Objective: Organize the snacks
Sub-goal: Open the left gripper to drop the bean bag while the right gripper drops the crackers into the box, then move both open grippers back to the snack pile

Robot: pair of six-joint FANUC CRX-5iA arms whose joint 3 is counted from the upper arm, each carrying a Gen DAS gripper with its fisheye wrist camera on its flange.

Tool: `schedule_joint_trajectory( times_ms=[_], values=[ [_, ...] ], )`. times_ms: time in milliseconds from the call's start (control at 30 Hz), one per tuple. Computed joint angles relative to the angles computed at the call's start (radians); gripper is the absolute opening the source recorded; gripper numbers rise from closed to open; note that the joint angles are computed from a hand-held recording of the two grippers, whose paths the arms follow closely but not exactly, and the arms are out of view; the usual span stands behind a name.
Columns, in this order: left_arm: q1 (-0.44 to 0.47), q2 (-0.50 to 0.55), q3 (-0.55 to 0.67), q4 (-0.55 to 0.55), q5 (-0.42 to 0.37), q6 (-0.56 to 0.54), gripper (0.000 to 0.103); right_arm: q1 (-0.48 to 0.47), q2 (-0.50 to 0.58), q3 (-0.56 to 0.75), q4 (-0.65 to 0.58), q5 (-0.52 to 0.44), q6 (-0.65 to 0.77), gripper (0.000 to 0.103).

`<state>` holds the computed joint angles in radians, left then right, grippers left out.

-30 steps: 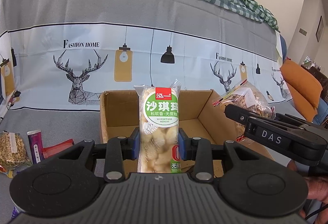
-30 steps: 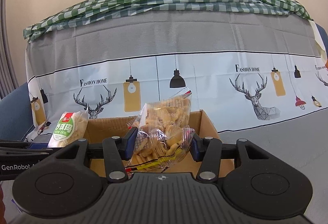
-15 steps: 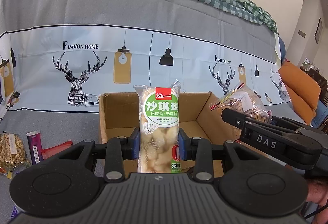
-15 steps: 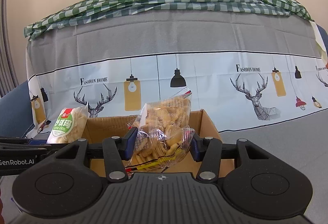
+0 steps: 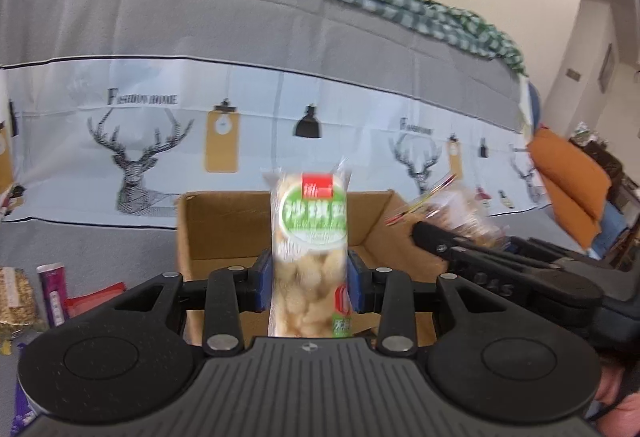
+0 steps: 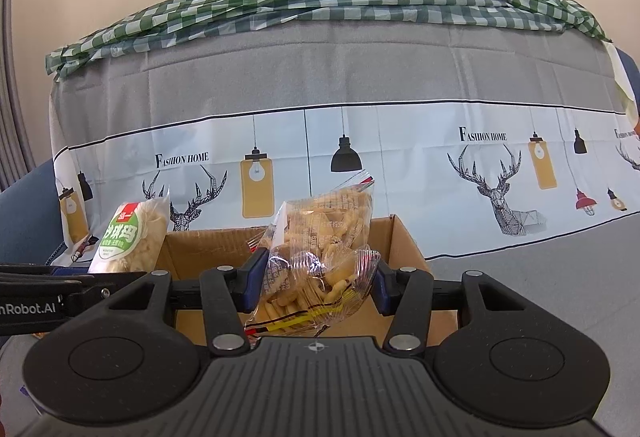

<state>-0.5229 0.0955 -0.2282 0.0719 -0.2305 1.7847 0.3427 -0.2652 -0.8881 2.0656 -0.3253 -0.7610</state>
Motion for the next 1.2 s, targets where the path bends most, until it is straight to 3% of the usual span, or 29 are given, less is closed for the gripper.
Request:
schedule_joint_trajectory(
  times_ms=[33, 67, 100, 367, 533, 733, 933, 1000, 1200],
  values=[
    [-0.001, -0.003, -0.020, 0.060, 0.023, -0.062, 0.051, 0.007, 0.002, -0.001, -0.015, -0.007, 0.010, 0.057],
    [-0.002, -0.006, -0.036, 0.098, 0.044, -0.100, 0.061, 0.026, 0.006, -0.001, -0.050, -0.031, 0.034, 0.066],
    [-0.004, -0.009, -0.049, 0.128, 0.063, -0.131, 0.062, 0.044, 0.009, -0.002, -0.080, -0.057, 0.054, 0.070],
    [-0.001, -0.007, -0.013, 0.025, 0.024, -0.028, 0.062, 0.062, 0.013, -0.003, -0.104, -0.090, 0.057, 0.072],
    [0.002, -0.017, -0.022, 0.038, 0.027, -0.040, 0.060, 0.071, 0.016, 0.000, -0.111, -0.097, 0.060, 0.072],
    [0.018, -0.035, -0.051, 0.094, 0.037, -0.088, 0.050, 0.083, 0.023, 0.006, -0.112, -0.102, 0.060, 0.072],
    [0.038, -0.059, -0.077, 0.130, 0.038, -0.128, 0.031, 0.114, 0.038, 0.017, -0.126, -0.122, 0.056, 0.072],
    [0.043, -0.066, -0.075, 0.100, 0.034, -0.103, 0.026, 0.118, 0.043, 0.021, -0.118, -0.117, 0.046, 0.070],
    [0.066, -0.095, -0.079, 0.049, 0.007, -0.043, 0.024, 0.113, 0.060, 0.042, -0.016, -0.093, -0.042, 0.038]
  ],
)
